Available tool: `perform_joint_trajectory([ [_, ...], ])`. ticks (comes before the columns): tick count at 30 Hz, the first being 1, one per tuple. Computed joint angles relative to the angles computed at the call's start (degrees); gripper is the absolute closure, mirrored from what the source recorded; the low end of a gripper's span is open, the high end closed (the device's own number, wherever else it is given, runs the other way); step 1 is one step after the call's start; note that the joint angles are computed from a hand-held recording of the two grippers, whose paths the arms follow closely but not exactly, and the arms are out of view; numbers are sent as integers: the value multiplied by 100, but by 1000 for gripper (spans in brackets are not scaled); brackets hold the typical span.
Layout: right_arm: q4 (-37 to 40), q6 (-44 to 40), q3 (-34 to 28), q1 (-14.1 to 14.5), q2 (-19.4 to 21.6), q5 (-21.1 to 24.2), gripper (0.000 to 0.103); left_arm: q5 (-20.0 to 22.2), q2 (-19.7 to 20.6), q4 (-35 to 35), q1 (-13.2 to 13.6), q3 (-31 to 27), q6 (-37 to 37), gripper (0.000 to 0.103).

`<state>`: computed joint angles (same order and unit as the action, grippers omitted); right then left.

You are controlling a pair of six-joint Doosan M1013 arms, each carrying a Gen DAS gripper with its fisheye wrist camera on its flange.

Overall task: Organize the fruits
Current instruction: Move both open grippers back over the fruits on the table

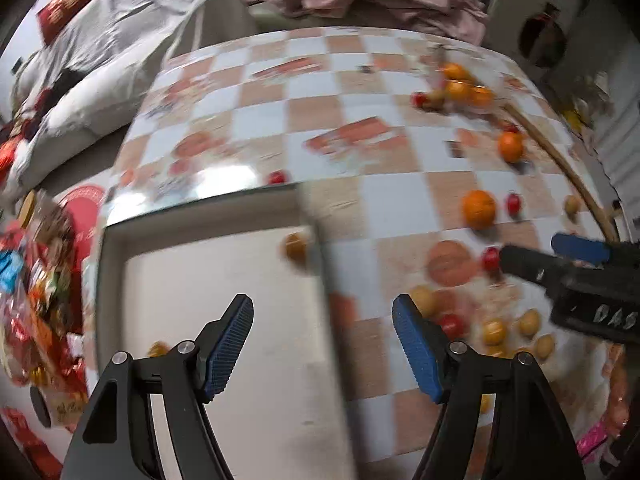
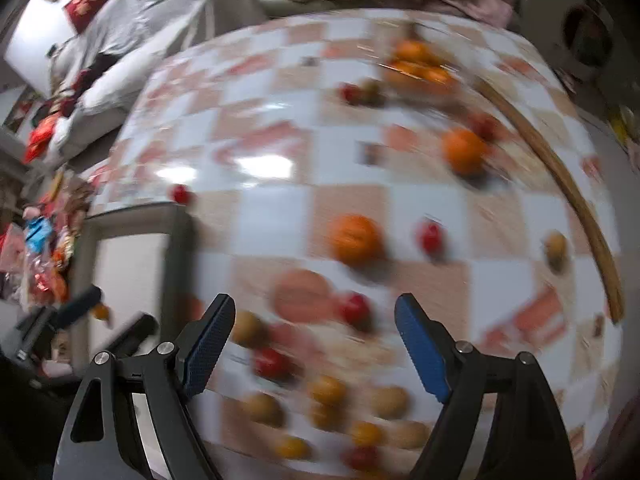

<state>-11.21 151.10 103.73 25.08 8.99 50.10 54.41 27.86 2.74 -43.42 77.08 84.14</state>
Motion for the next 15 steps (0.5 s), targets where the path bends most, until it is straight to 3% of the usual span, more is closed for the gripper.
perform_joint_trajectory([
  [7,-123,500,676,-290,-479,316,19,132,280,-291,-347,-359,138,30],
  [15,-276,479,1030,-647,-714,384,19,327,614,-30,-628,-642,-414,30],
])
